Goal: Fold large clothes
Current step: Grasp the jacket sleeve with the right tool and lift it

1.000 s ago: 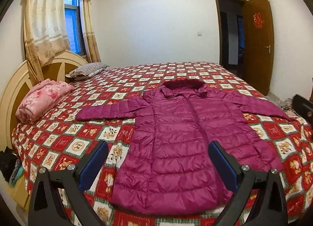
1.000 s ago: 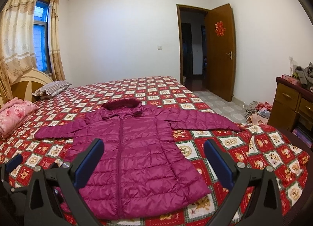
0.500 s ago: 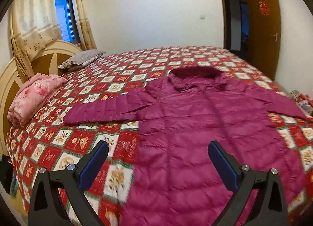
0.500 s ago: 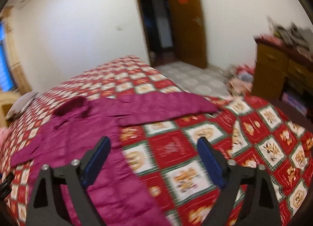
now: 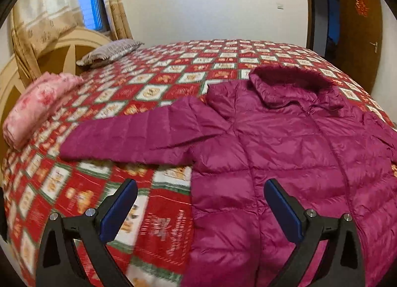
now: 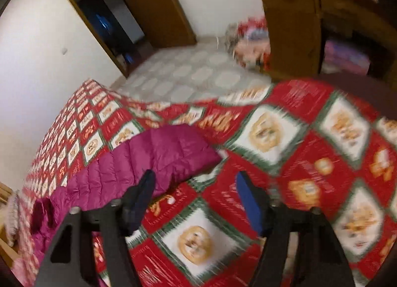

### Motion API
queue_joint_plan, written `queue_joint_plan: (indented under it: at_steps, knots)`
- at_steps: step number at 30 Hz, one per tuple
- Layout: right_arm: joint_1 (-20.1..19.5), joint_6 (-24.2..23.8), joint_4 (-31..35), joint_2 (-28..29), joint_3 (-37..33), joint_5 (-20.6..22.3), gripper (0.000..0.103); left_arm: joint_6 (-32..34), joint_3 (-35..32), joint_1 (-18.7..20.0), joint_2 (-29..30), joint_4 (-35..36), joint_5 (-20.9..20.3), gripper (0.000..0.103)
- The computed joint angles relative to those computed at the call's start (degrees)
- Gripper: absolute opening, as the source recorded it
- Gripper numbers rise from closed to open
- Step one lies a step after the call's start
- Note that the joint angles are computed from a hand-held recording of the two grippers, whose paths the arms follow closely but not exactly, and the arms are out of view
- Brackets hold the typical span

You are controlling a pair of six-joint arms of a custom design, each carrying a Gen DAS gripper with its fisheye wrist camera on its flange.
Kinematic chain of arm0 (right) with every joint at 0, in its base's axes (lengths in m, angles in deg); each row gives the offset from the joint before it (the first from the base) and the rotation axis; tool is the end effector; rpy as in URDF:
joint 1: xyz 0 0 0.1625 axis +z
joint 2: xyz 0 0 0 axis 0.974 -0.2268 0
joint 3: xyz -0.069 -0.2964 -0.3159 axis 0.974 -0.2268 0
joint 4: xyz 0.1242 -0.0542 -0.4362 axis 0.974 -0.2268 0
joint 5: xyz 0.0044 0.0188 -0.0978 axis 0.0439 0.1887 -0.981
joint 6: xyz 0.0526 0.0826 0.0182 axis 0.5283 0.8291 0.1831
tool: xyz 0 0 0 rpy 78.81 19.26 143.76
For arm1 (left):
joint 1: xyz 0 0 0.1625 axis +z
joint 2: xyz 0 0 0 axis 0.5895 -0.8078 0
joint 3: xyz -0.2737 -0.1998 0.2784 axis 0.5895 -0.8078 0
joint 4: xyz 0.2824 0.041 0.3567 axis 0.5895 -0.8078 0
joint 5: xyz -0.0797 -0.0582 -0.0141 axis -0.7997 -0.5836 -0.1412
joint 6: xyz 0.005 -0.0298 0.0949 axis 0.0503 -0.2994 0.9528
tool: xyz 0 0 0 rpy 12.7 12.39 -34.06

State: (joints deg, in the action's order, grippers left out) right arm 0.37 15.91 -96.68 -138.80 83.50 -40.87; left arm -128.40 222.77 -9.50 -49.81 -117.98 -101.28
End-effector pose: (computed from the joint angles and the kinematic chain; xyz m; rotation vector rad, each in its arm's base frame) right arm -0.0134 -0.4957 0.3914 -0.3350 -2.4123 1.0523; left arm -0.1730 -0.3352 0.1686 -0.1080 1.9019 -1.0379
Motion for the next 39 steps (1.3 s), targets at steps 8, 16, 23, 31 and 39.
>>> queue_joint_plan:
  at_steps: [8, 16, 23, 31, 39]
  knots:
    - [1.1, 6.3, 5.0, 10.1, -6.9, -5.4, 0.067, 3.0, 3.4, 5.0, 1.5, -10.7, 3.7, 0.102]
    - [1.8, 6.5, -4.1, 14.4, -7.4, -10.7, 0.028, 19.8, 7.9, 9.6, -2.0, -33.6, 0.9, 0.102]
    - [3.9, -2.2, -16.8, 16.4, -5.4, -9.4, 0.013, 20.5, 7.9, 9.8, -1.3, -35.1, 0.9, 0.102]
    - [14.3, -23.6, -28.8, 16.2, -1.6, -5.8, 0.012, 20.8, 8.7, 9.5, -2.2, -35.9, 0.8, 0.102]
    - [25.4, -31.0, -30.2, 20.6, 2.7, -1.8, 0.012, 21.5, 9.2, 9.4, -2.6, -37.2, 0.8, 0.102]
